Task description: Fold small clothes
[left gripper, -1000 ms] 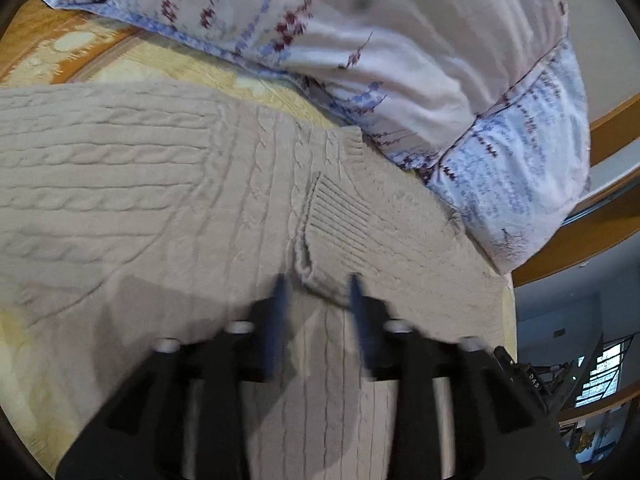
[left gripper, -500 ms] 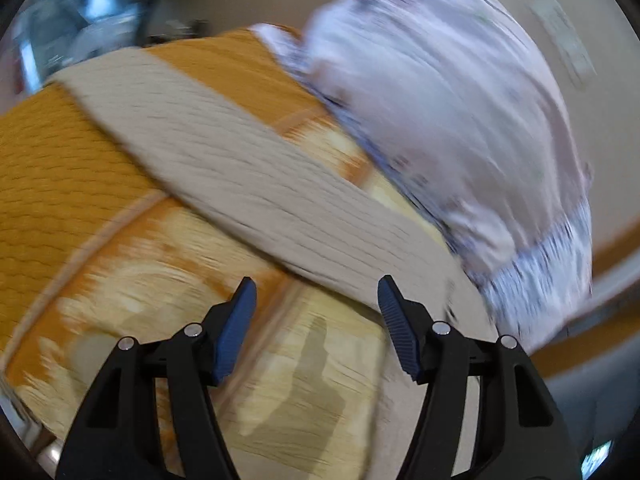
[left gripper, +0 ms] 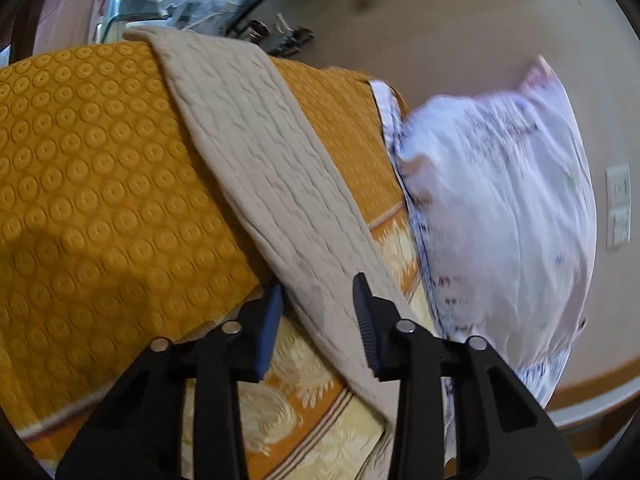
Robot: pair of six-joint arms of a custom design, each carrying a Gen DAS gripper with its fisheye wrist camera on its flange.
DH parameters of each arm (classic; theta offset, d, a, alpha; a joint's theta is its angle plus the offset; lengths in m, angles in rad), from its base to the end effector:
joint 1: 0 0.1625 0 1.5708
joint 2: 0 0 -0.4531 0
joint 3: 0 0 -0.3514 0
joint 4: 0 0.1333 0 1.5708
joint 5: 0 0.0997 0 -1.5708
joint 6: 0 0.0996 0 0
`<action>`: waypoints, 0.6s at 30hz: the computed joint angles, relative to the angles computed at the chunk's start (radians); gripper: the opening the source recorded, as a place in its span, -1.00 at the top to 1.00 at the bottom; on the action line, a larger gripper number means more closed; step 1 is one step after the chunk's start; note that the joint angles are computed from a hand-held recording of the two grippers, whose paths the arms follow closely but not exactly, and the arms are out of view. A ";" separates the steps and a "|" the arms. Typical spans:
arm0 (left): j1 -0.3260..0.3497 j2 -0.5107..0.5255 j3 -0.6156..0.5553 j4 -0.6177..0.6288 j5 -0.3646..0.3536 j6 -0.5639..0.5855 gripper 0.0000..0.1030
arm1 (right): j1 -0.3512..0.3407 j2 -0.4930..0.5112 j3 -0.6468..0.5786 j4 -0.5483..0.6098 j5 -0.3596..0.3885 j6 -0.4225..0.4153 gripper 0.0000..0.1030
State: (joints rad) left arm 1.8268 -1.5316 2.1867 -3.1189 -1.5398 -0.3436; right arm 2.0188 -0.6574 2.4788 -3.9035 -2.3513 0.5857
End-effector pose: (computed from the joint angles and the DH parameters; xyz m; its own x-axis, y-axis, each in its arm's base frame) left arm 0.2425 -0.3877 0.4164 -0.8512 -0.4647 0.2441 -0.4732 0.4781 -0.7400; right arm 0.2273 -0.3269 0.0860 -0.8668 0.4366 0.2409 0.1217 0.6536 -0.7470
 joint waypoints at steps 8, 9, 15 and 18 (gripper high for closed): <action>-0.010 -0.003 -0.022 0.009 0.021 -0.016 0.89 | -0.002 -0.003 0.006 -0.019 0.017 -0.005 -0.58; -0.028 -0.010 -0.012 -0.007 0.030 -0.007 0.89 | -0.002 -0.002 0.007 -0.023 0.021 -0.007 -0.58; -0.189 -0.044 0.045 -0.068 -0.001 0.035 0.90 | -0.002 0.000 0.007 -0.031 0.029 -0.016 -0.58; -0.306 -0.044 0.092 -0.085 -0.004 0.074 0.90 | -0.001 0.001 0.005 -0.032 0.030 -0.021 -0.58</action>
